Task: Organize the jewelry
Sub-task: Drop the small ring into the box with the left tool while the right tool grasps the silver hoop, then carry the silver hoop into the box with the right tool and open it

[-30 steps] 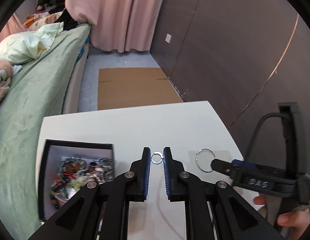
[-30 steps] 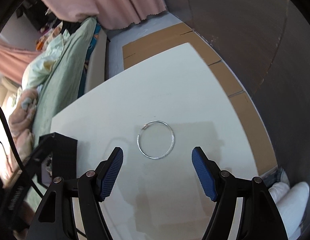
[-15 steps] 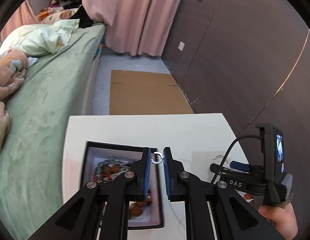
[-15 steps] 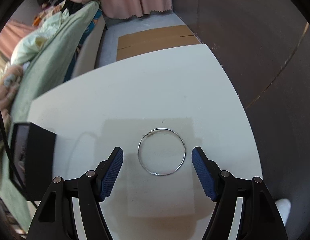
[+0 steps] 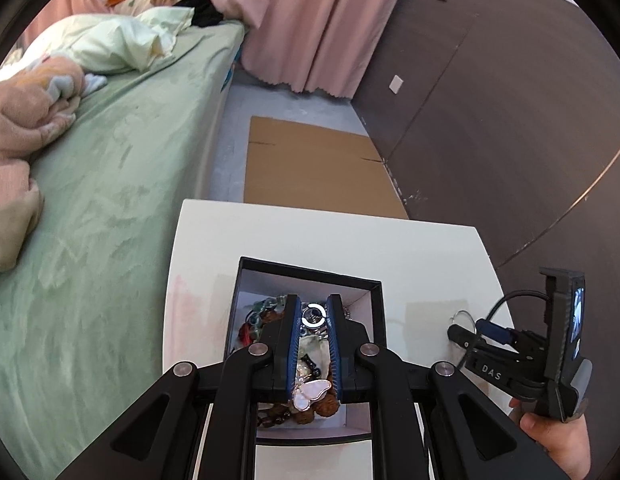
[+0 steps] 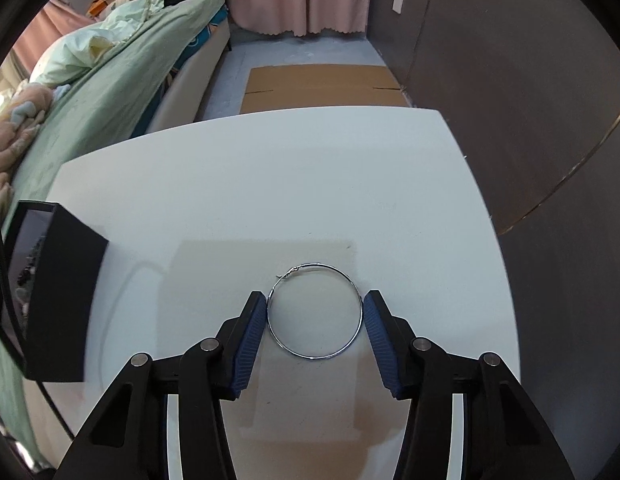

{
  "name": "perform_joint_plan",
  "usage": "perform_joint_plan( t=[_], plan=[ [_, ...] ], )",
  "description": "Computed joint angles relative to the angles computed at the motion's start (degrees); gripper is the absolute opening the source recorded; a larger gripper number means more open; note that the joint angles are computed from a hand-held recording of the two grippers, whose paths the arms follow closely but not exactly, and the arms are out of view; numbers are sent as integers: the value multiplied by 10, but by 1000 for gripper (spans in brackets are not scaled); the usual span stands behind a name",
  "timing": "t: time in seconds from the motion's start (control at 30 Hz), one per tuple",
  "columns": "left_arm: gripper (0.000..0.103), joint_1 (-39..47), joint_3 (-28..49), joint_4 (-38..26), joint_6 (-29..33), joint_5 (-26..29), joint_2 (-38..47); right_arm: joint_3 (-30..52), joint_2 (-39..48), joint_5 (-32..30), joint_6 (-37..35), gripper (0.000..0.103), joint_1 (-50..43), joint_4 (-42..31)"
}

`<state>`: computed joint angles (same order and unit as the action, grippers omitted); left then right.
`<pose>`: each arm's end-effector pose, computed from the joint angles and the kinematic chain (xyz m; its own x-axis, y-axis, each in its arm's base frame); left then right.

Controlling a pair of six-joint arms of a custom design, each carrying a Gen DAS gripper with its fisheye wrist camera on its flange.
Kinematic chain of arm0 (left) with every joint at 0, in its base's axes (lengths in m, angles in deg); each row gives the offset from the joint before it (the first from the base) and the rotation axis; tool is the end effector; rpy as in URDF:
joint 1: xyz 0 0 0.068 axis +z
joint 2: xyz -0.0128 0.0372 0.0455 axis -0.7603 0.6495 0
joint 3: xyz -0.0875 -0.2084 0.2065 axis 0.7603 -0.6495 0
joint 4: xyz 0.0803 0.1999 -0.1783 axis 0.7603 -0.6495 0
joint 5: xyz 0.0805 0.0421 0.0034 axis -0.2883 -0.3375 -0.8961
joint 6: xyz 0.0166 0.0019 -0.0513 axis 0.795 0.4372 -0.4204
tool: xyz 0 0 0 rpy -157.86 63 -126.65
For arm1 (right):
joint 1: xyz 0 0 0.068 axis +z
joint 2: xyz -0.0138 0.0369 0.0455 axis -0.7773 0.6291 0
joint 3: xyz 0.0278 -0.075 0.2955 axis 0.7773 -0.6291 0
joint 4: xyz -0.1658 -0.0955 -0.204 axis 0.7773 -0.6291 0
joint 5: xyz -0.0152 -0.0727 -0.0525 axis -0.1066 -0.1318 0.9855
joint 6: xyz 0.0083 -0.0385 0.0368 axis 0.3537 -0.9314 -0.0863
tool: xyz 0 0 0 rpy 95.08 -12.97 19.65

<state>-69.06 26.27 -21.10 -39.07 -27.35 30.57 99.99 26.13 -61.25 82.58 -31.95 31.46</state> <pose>0.1878 -0.0610 0.1219 -0.7186 -0.4318 -0.5452 -0.3008 0.8997 -0.3162 0.2892 0.1012 0.0693 -0.8383 -0.3418 -0.4248 -0.3811 0.9245 0.0081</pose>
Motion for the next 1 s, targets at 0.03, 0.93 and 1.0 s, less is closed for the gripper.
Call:
perform_joint_plan(
  t=[0.03, 0.93, 1.0],
  plan=[
    [14, 5, -2, 2, 0, 6, 1, -1, -5, -7, 1, 51, -1, -2],
    [69, 144, -53, -65, 30, 86, -146, -62, -123, -216, 146, 51, 108, 124],
    [69, 163, -58, -74, 40, 96, -163, -59, -114, -224, 159, 51, 123, 137]
  ],
)
